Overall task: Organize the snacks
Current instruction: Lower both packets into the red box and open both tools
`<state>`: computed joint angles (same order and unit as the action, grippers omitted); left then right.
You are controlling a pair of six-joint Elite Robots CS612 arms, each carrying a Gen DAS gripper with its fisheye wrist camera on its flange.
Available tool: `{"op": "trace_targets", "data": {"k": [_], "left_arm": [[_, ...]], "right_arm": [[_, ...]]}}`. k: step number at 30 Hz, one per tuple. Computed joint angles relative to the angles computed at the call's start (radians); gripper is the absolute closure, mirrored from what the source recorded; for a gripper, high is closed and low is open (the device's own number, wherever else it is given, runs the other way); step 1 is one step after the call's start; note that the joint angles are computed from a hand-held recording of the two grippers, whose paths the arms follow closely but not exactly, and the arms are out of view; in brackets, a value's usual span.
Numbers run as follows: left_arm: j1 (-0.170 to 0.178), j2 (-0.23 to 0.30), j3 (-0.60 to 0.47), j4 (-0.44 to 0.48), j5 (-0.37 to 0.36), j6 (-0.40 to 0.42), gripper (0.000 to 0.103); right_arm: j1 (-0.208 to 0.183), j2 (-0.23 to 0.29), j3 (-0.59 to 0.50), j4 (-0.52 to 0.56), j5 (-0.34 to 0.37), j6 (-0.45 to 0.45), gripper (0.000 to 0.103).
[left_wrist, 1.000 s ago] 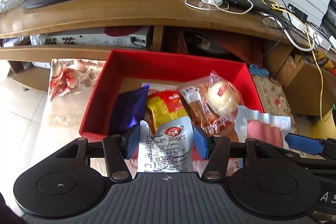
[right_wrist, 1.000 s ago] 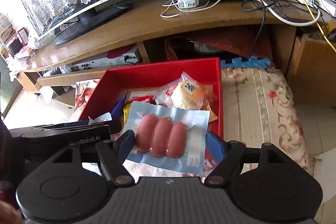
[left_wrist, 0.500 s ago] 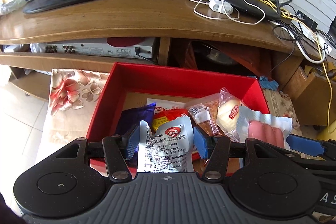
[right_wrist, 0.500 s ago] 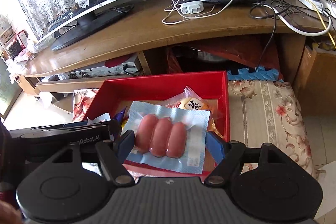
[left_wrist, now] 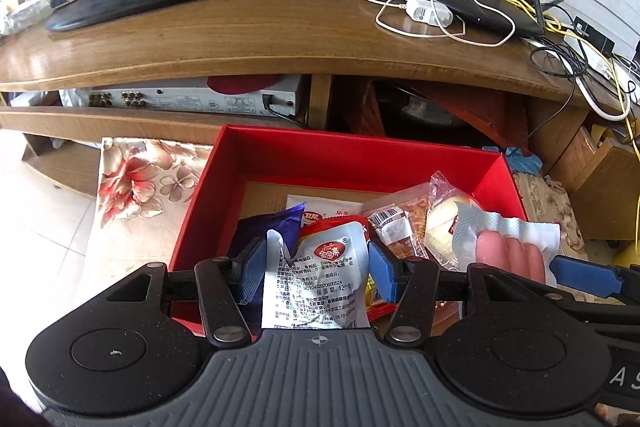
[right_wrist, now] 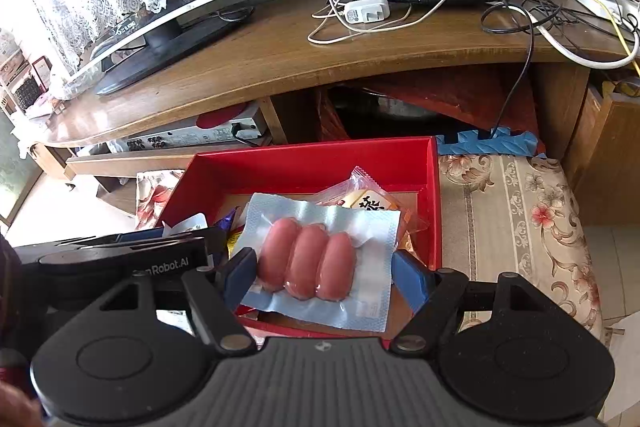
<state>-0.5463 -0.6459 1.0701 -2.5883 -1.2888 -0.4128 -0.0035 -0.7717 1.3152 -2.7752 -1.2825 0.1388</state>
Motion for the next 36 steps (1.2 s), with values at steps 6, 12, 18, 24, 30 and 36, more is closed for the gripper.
{"op": "trace_targets", "data": {"k": [6,12,18,24,30,36], "left_arm": [[0.000,0.000,0.002,-0.005,0.001,0.004,0.041],[0.001,0.001,-0.001,-0.015,-0.004,0.000,0.041],[0.001,0.009,-0.014,-0.002,0.004,-0.002,0.041],[0.001,0.017,-0.024,0.006,0.018,-0.004,0.041],[-0.002,0.032,-0.044,0.029,0.045,0.007,0.041],[-0.003,0.043,-0.056,0.046,0.060,0.013,0.041]], "right_arm": [[-0.001,0.001,0.000,-0.003,0.005,-0.001,0.031],[-0.003,0.003,-0.005,-0.008,0.012,-0.006,0.031],[-0.001,0.010,-0.014,0.001,0.008,-0.008,0.031],[0.000,0.021,-0.028,0.002,0.009,-0.011,0.031],[0.003,0.037,-0.046,0.016,-0.006,-0.016,0.031],[0.007,0.051,-0.064,0.032,-0.025,-0.029,0.030]]}}
